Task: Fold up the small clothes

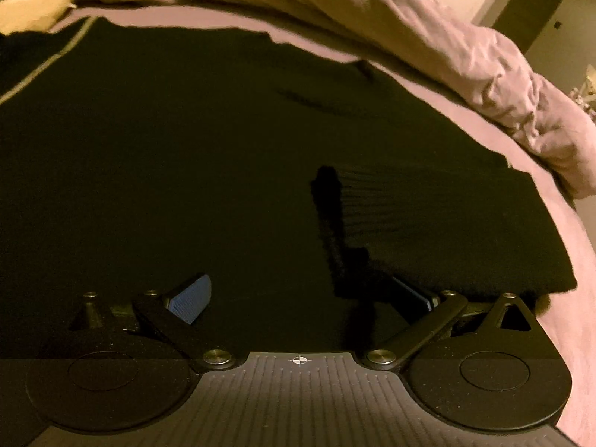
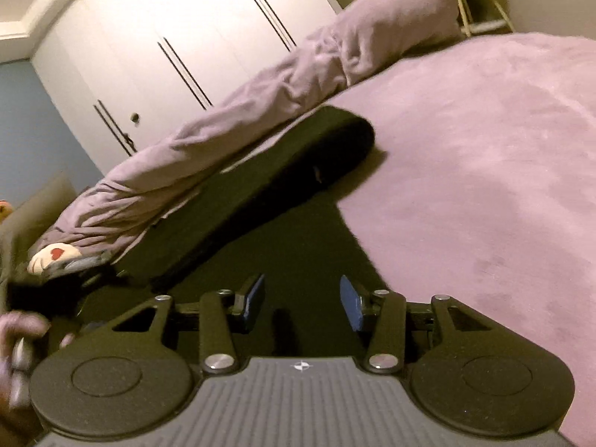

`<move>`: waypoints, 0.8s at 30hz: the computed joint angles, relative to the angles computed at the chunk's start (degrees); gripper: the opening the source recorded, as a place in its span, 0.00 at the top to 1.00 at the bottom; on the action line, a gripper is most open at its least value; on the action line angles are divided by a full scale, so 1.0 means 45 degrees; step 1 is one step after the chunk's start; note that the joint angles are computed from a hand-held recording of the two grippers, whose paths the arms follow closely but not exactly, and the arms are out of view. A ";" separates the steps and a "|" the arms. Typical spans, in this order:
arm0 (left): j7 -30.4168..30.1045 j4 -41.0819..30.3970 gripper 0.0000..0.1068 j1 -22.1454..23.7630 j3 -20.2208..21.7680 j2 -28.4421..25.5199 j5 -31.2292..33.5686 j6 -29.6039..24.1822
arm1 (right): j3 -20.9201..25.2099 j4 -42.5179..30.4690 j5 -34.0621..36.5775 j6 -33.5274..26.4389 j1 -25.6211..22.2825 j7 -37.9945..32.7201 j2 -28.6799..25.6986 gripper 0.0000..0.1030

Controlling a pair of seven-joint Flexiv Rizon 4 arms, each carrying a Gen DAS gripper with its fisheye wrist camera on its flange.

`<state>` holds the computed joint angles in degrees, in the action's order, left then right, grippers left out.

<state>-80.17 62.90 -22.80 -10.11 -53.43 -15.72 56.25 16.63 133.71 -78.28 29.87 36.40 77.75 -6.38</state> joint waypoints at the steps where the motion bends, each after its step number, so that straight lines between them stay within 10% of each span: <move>1: -0.0081 -0.0260 0.04 -0.0059 -0.0071 -0.0201 -0.0084 -0.0061 | 0.0058 -0.0053 -0.0002 -0.0254 0.0119 -0.0272 -0.0141 0.57; 7: -0.0411 -0.2065 0.34 -0.0595 0.0098 -0.1320 0.0046 -0.0379 | -0.0071 -0.0298 -0.0018 -0.0450 0.0251 -0.0949 -0.0385 0.49; 11: 0.0492 -0.2855 0.92 -0.0586 -0.0017 -0.1507 0.0226 -0.1046 | 0.0043 -0.0421 0.0535 -0.0695 0.0306 -0.0899 -0.0242 0.50; 16: 0.2153 -0.2364 0.92 -0.0015 -0.0704 -0.1133 -0.0259 -0.0312 | 0.0123 -0.1041 0.1920 -0.1513 0.0609 -0.1702 -0.0540 0.50; 24: 0.1497 -0.3925 0.90 -0.0165 0.1137 -0.1673 0.0850 0.0680 | -0.0070 -0.2136 0.3477 -0.2133 0.0950 -0.4329 -0.1202 0.49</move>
<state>-73.43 45.23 -23.54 -4.99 -60.96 -11.90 59.31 16.32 124.10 -62.63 20.27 40.68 58.27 -11.79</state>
